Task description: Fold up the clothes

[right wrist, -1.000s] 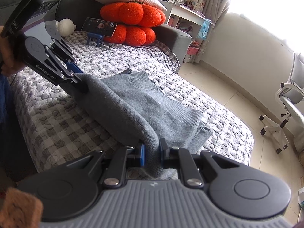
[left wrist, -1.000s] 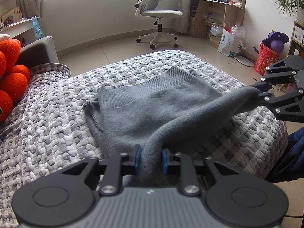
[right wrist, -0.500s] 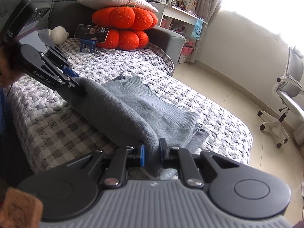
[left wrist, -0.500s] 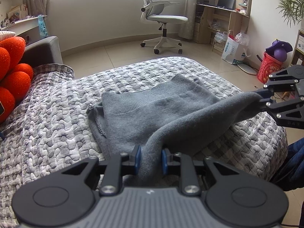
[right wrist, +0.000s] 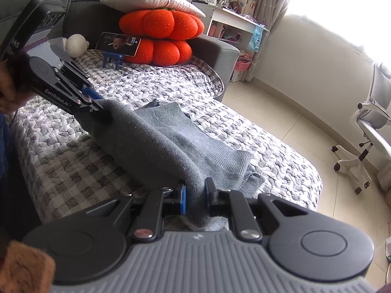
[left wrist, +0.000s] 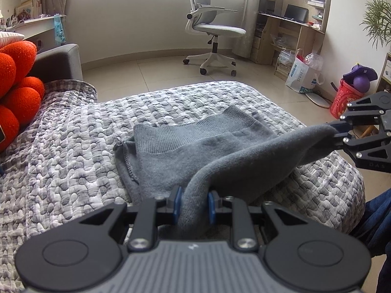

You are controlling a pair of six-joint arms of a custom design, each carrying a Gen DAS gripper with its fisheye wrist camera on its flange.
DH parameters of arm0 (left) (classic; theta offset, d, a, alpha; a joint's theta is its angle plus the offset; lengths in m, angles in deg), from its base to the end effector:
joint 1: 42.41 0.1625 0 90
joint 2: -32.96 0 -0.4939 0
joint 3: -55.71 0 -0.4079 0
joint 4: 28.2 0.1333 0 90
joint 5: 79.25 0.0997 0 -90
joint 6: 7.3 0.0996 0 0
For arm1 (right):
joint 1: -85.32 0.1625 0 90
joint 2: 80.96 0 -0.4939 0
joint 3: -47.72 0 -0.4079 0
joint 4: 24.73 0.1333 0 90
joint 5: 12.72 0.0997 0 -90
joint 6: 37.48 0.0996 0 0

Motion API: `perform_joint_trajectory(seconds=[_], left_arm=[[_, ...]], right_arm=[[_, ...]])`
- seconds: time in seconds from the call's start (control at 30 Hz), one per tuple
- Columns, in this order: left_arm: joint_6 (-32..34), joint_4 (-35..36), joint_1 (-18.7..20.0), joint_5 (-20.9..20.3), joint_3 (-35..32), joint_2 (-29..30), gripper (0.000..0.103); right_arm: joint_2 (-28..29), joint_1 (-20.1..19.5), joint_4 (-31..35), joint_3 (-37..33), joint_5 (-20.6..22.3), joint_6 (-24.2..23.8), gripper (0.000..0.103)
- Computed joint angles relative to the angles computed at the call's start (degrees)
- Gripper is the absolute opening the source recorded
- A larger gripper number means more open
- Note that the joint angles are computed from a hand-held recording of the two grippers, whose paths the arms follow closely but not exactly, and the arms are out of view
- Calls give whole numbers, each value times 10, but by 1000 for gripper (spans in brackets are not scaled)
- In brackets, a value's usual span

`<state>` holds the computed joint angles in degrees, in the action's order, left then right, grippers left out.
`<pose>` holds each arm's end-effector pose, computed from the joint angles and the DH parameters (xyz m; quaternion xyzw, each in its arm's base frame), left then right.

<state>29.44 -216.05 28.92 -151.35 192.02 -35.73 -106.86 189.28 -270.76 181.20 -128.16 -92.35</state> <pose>0.0053 -0.4965 0.2138 0.4075 0.8632 -0.2308 0.1888 0.1975 -0.4193 0.0043 0.4282 -0.7849 0.3048 0.3280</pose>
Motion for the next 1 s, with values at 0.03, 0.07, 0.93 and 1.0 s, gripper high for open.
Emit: perform_joint_trajectory(seconds=[0.03,0.07,0.93,1.0], left_arm=[[-4,2,1,-1,-2,1,22],[-7,3,2,-2,-4,1,22],[-106,69,15,-39,-120,58,17],[-110,76,18,-43,-128,61,17]], right_arm=[[-2,1,5,-1,0,-2,14],[-5,1,8,-2,3,-1,14],[-86,-60,167,-50,92,151,14],[-93,-64,187,-57,99,167,14]])
